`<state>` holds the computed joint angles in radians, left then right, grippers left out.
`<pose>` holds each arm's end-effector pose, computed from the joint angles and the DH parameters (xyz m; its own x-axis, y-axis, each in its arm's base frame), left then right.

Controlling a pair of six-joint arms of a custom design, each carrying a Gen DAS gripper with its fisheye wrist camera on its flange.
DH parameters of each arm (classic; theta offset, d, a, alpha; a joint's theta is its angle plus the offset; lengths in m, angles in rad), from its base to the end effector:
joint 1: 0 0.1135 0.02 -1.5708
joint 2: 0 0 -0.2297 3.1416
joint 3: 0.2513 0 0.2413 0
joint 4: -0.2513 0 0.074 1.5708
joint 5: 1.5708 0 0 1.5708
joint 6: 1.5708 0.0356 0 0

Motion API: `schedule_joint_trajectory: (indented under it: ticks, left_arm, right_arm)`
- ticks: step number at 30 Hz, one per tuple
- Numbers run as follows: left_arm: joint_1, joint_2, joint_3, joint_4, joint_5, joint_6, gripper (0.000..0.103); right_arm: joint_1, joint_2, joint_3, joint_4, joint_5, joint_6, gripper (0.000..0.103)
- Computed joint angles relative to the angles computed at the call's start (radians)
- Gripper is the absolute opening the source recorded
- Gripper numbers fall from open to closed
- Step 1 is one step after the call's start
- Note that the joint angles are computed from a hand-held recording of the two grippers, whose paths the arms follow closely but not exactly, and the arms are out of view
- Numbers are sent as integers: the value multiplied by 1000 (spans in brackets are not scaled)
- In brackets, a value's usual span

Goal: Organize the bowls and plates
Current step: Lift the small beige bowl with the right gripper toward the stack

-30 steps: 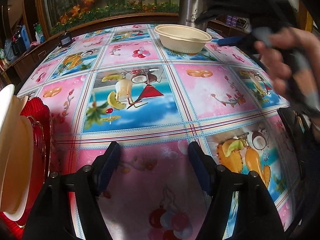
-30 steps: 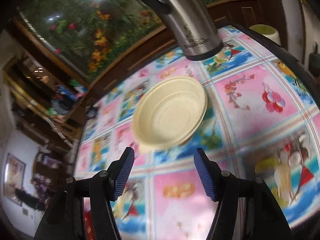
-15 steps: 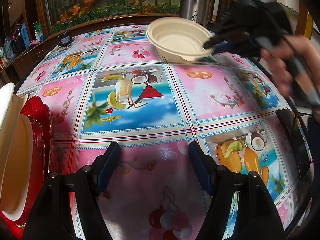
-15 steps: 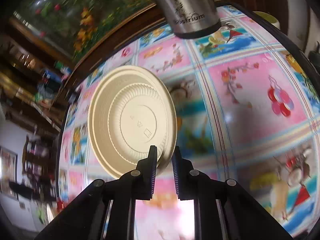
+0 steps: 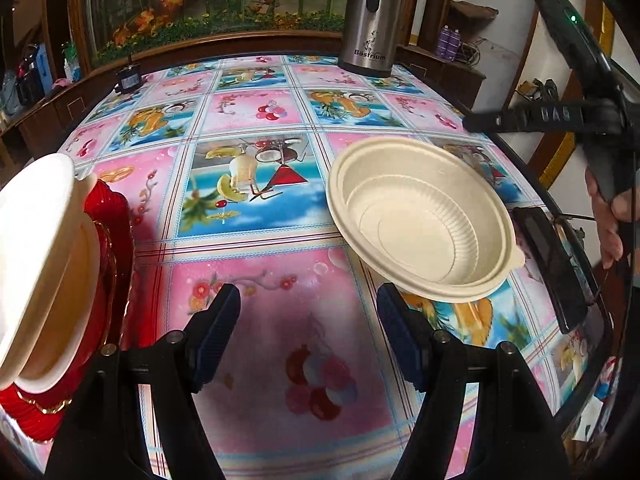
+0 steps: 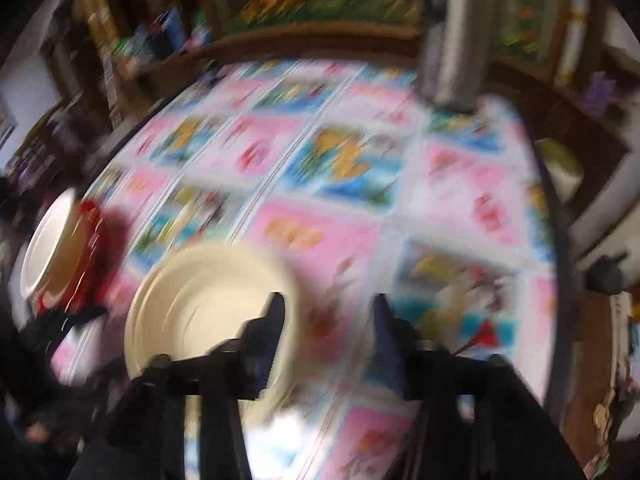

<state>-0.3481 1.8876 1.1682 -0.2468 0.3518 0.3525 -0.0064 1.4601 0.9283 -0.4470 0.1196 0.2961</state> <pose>0.3417 -0.1371 0.1345 -0.5517 0.5450 -0.6314 0.7404 0.6686 -0.0698 0.2875 -0.0061 0.1843 -0.7724 0.2947 -0.5626 0.3119 0.9477 0.0681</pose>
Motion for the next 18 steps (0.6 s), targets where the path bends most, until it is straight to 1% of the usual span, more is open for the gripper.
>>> schedule_joint_trajectory:
  ticks: [1, 2, 3, 4, 7, 8, 9, 12, 13, 15, 16, 18]
  left_arm:
    - [3, -8, -5, 0, 3, 1, 70]
    - [10, -14, -3, -10, 15, 1, 70]
    - [19, -19, -1, -19, 30, 0, 70]
    - [25, -24, 5, -29, 42, 0, 70]
    - [36, -45, 6, -32, 65, -6, 70]
    - [36, -47, 7, -25, 70, -14, 70]
    - [36, -44, 14, -23, 74, -23, 70]
    - [22, -27, 49, -31, 99, -46, 70]
    - [14, -12, 70, -36, 102, -56, 70]
    - [-3, 31, 131, -68, 105, -74, 68]
    - [-12, 57, 163, -81, 109, -83, 62]
    - [-27, 111, 226, -103, 106, -100, 58]
  right_arm:
    - [-2, -25, -19, 15, -1, 20, 51]
    - [-9, -58, -44, 35, -25, 39, 51]
    - [-13, -122, -97, 67, -64, 83, 50]
    - [-10, -158, -124, 76, -75, 110, 50]
    - [7, -264, -219, 109, -64, 188, 50]
    - [3, -306, -269, 123, -79, 227, 50]
    - [4, -314, -285, 130, -88, 253, 50]
    - [8, -400, -407, 171, -146, 328, 50]
    - [16, -410, -428, 181, -152, 341, 50]
    - [47, -433, -478, 217, -158, 381, 50]
    - [56, -434, -491, 233, -161, 393, 50]
    - [77, -413, -504, 268, -165, 407, 50]
